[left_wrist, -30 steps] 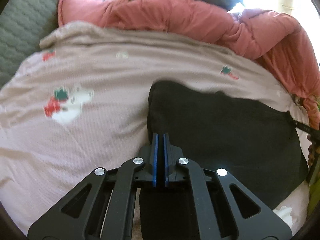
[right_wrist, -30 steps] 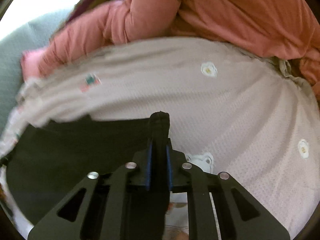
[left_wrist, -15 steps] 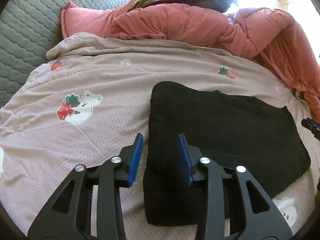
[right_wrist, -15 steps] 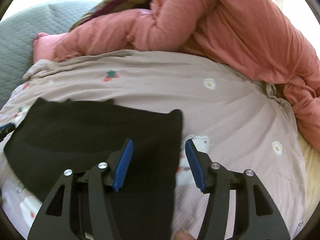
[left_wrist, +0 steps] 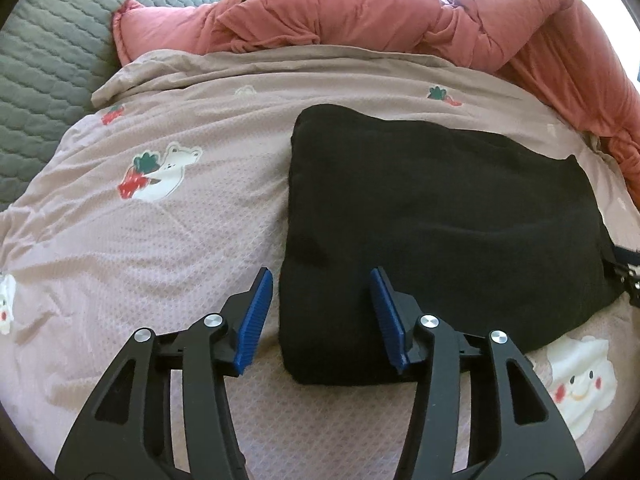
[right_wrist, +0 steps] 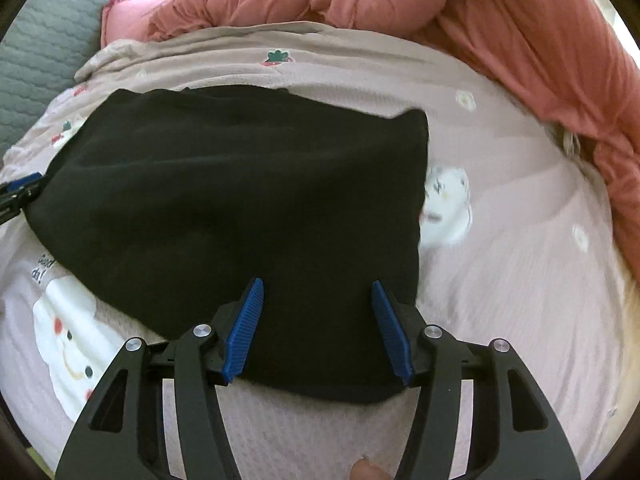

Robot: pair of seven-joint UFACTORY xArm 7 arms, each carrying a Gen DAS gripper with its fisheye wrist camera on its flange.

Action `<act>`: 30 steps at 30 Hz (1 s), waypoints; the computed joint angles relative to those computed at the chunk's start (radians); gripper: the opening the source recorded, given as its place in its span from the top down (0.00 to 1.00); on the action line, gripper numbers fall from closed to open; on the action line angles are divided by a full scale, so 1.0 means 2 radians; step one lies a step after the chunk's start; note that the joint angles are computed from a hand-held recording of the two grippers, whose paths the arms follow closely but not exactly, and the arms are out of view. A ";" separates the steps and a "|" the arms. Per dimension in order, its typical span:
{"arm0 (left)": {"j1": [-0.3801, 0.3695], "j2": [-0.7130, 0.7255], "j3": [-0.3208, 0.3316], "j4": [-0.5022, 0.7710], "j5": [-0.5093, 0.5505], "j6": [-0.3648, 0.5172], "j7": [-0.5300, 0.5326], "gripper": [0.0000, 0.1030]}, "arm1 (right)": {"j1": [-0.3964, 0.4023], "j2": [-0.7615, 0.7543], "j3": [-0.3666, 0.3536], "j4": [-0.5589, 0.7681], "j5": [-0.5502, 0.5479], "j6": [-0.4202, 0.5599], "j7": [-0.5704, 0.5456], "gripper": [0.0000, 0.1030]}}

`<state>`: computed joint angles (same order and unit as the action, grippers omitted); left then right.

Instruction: Fold small clothes

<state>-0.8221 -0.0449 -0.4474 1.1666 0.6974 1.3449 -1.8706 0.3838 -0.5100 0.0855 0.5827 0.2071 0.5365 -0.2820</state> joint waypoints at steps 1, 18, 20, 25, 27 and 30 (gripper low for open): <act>-0.001 -0.001 -0.001 0.000 -0.001 0.003 -0.002 0.56 | 0.000 -0.006 -0.003 -0.005 0.003 0.002 0.001 0.47; -0.020 -0.005 -0.020 0.020 0.004 0.030 -0.035 0.39 | 0.018 -0.103 -0.018 -0.043 0.025 0.016 0.005 0.24; -0.023 -0.004 -0.021 0.024 0.007 0.033 -0.037 0.37 | 0.022 -0.110 -0.020 -0.043 0.028 0.012 0.003 0.19; -0.029 -0.003 -0.023 0.034 0.014 0.043 -0.039 0.25 | 0.030 -0.127 -0.020 -0.039 0.031 0.012 0.003 0.12; -0.031 -0.001 -0.023 0.040 0.017 0.051 -0.039 0.19 | 0.036 -0.134 -0.019 -0.038 0.034 0.012 0.002 0.10; -0.034 -0.001 -0.023 0.045 0.021 0.060 -0.040 0.11 | 0.054 -0.137 -0.023 -0.033 0.047 0.010 -0.004 0.07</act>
<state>-0.8911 -0.0474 -0.4940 1.2567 0.7386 1.4657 -1.9499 0.4926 -0.7843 0.0400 0.5161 0.3003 0.5557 -0.2894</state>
